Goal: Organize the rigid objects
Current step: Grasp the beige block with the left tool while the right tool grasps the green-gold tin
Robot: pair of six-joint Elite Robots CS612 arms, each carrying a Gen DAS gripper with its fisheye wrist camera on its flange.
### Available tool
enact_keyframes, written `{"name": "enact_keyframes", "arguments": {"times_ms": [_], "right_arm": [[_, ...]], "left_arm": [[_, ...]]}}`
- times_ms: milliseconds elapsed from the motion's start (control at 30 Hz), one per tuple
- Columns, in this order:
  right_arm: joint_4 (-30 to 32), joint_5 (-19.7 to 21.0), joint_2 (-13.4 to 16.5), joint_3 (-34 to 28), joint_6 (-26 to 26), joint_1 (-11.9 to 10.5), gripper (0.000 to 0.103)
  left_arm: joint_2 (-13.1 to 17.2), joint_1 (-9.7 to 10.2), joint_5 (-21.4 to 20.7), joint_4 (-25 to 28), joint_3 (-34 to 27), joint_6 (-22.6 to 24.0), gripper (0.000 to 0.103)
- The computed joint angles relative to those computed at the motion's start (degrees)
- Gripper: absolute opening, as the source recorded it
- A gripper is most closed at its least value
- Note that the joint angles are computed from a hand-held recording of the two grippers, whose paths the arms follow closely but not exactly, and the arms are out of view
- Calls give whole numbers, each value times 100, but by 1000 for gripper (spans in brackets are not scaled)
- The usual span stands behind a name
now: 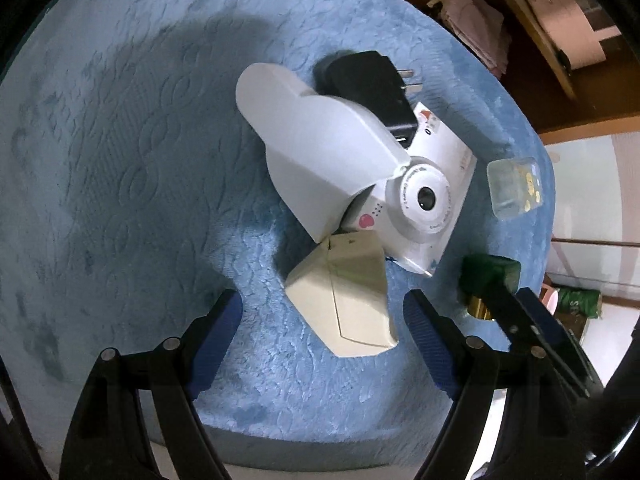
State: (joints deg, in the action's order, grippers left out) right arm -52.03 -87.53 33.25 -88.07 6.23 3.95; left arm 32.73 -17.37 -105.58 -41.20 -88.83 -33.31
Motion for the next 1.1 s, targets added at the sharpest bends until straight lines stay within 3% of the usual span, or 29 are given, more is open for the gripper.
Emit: {"name": "enact_keyframes", "arguments": {"times_ms": [167,267,400,667,967,1100], "right_arm": [[-45,-41,31,104,-22,28,59],[-62,38,33,174,-25,28,50],[-140,29,47,209,-46,51,43],[-112,31,144,5,10,57,42],[131,161,166,-439,70,52,42],[153,221,117,-744,107,65,42]], "left_arm": [[19,-14,165,-33,-34,-169,77],[6,-46,260,-33,-25,-225,74],[16,-95,265,-105,-46,-208,53],[17,-130,406,-142,-182,82,52],[-265,-130,422,-4,-428,708,52],[-401,-188,710,194,-677,1073,52]]}}
